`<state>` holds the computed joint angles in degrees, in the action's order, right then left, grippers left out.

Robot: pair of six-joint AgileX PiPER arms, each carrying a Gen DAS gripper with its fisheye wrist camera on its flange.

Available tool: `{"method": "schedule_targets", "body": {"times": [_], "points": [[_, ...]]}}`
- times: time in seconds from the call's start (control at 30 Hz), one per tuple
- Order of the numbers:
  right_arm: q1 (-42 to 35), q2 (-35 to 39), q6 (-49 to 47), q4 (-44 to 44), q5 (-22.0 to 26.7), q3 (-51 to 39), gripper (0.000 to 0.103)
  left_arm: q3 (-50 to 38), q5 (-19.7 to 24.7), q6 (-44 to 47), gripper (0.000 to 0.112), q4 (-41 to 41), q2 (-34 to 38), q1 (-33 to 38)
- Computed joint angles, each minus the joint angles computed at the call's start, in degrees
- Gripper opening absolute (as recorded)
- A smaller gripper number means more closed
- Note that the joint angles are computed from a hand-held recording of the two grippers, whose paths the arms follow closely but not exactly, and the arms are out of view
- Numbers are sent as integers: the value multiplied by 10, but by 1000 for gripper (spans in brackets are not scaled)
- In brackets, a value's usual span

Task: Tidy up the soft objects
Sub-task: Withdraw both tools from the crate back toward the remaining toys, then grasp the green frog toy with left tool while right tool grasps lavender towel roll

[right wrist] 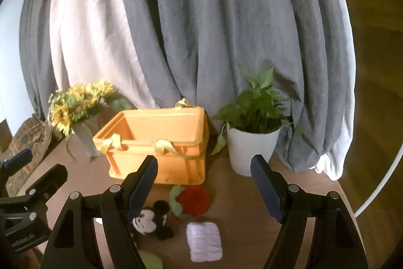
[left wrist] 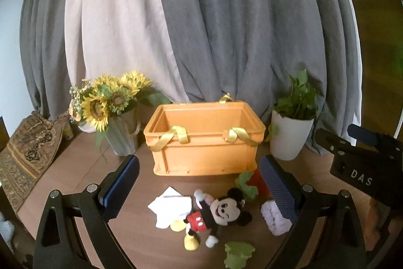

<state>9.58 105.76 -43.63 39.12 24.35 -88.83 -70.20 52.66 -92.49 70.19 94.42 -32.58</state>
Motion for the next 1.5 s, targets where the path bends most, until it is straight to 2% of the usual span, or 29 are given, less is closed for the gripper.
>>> {"method": "schedule_targets", "body": {"times": [0.13,0.23,0.63,0.97,1.5], "points": [[-19,2,-83,70,12,25,77,16,16,-30,98,-4,12,-25],[-27,8,-109,87,22,38,77,25,15,-51,98,-10,25,-36],[-45,52,-140,86,64,62,77,56,-12,-98,98,-42,72,-56],[-45,87,-129,59,77,67,77,70,-64,-107,98,-53,109,-47],[-40,154,-85,18,77,43,76,66,-179,-99,97,-73,185,-5]]}}
